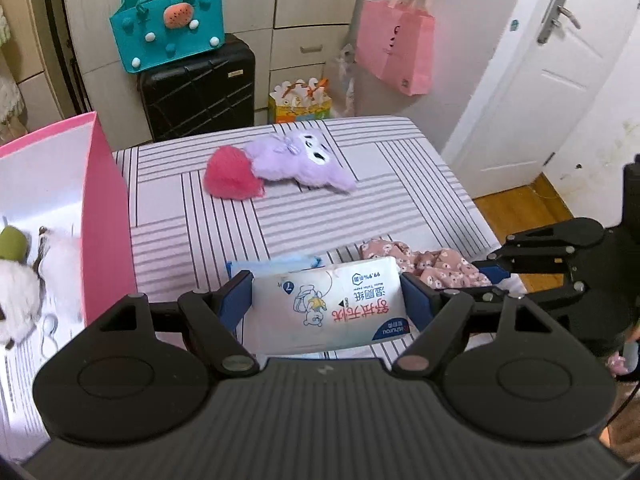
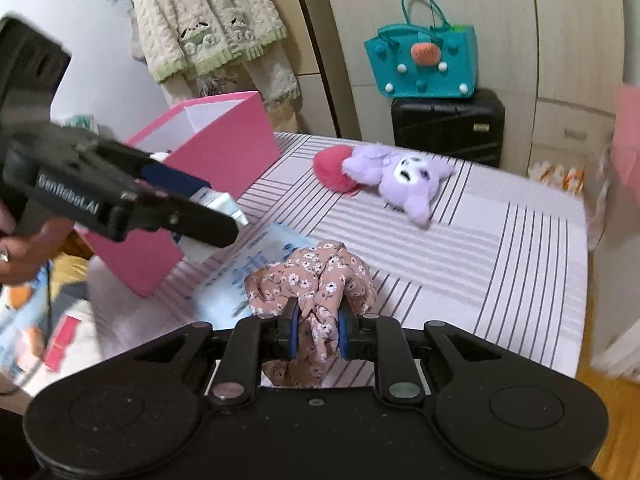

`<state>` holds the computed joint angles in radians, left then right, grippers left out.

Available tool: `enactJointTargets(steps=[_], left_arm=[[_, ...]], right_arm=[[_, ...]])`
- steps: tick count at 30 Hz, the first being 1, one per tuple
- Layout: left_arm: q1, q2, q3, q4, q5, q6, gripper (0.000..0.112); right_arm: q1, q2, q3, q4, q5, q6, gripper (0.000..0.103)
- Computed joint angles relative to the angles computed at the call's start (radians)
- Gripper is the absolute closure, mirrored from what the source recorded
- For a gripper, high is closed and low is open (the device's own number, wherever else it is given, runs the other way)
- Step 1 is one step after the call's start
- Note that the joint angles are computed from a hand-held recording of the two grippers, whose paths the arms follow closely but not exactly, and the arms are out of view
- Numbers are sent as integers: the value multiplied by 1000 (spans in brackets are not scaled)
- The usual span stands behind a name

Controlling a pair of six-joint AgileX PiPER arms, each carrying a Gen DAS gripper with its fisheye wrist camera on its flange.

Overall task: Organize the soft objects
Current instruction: 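Carry the white pack with the left tool over the pink box while the right tool carries the cloth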

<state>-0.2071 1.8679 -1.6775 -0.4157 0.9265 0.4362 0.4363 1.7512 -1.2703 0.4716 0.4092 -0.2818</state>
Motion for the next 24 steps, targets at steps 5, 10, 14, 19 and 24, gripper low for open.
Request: enactJointTargets(steps=[5, 10, 14, 19, 24], left_arm=[[24, -72, 84, -24, 29, 41, 35], [59, -130, 136, -36, 87, 66, 35], [94, -168, 167, -35, 137, 86, 35], [164, -237, 237, -67, 171, 147, 35], [245, -327, 308, -116, 192, 228, 34]], right_arm=[[16, -47, 32, 34, 34, 6, 80], [35, -79, 33, 48, 89, 19, 80], [67, -92, 5, 14, 142, 69, 80], [116, -100, -42, -45, 202, 145, 80], [174, -90, -112, -83, 250, 195, 80]])
